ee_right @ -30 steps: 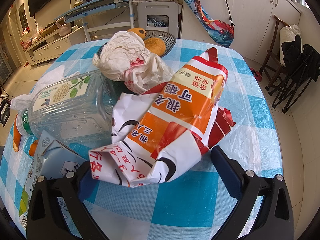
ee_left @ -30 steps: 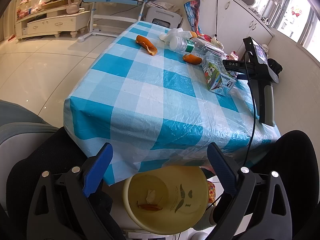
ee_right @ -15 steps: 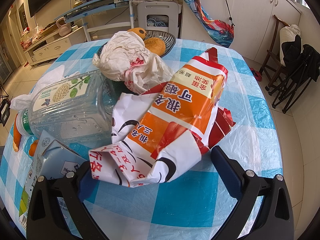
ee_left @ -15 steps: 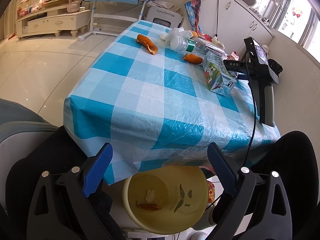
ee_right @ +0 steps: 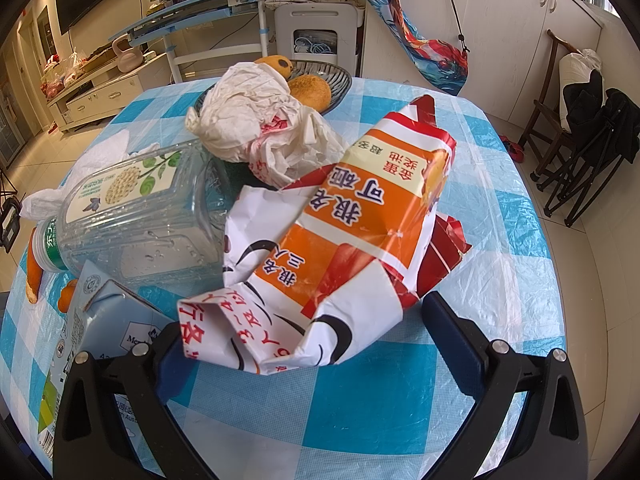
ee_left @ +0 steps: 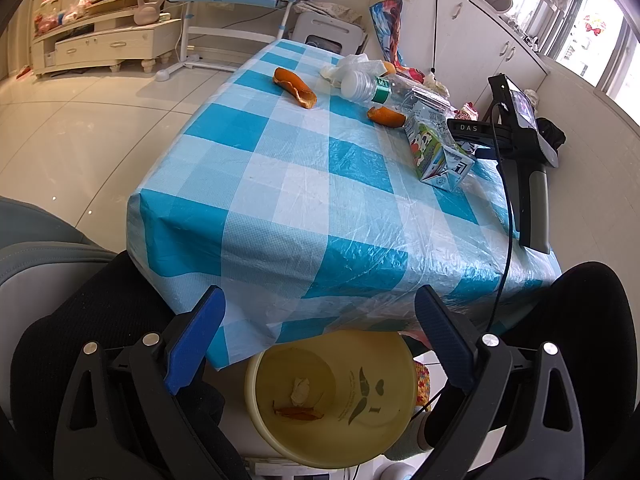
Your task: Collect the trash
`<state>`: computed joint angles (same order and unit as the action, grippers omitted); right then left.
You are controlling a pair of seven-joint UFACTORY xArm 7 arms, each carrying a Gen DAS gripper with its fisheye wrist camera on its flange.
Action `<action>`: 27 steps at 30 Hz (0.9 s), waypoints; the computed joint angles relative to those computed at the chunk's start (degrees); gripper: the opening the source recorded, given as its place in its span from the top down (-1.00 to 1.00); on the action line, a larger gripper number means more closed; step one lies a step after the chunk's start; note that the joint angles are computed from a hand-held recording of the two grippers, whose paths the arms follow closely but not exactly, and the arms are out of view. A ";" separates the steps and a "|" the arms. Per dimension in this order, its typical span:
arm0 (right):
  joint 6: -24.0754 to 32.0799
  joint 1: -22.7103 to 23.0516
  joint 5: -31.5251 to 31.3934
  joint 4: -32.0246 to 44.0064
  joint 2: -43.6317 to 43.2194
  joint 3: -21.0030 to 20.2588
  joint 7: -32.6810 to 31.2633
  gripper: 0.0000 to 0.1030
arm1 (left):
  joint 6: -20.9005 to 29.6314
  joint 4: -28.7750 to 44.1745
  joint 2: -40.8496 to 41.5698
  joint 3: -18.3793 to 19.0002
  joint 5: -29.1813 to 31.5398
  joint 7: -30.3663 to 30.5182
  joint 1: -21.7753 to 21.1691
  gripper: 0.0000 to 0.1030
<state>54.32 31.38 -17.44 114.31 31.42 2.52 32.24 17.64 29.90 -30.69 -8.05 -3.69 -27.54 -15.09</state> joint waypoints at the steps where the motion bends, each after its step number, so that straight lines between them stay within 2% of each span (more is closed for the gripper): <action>1: 0.02 -0.05 0.04 0.15 0.11 0.00 -0.08 -0.89 | 0.00 0.00 0.00 0.01 0.01 -0.01 -0.01 -0.79; 27: 0.02 -0.03 0.06 0.20 0.14 -0.04 -0.10 -0.89 | -0.45 -0.77 -0.29 0.71 -1.09 0.09 -0.78 -0.79</action>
<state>54.34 31.34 -17.38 114.50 31.56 2.49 32.14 17.19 29.13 -30.98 -7.34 -4.78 -27.45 -15.87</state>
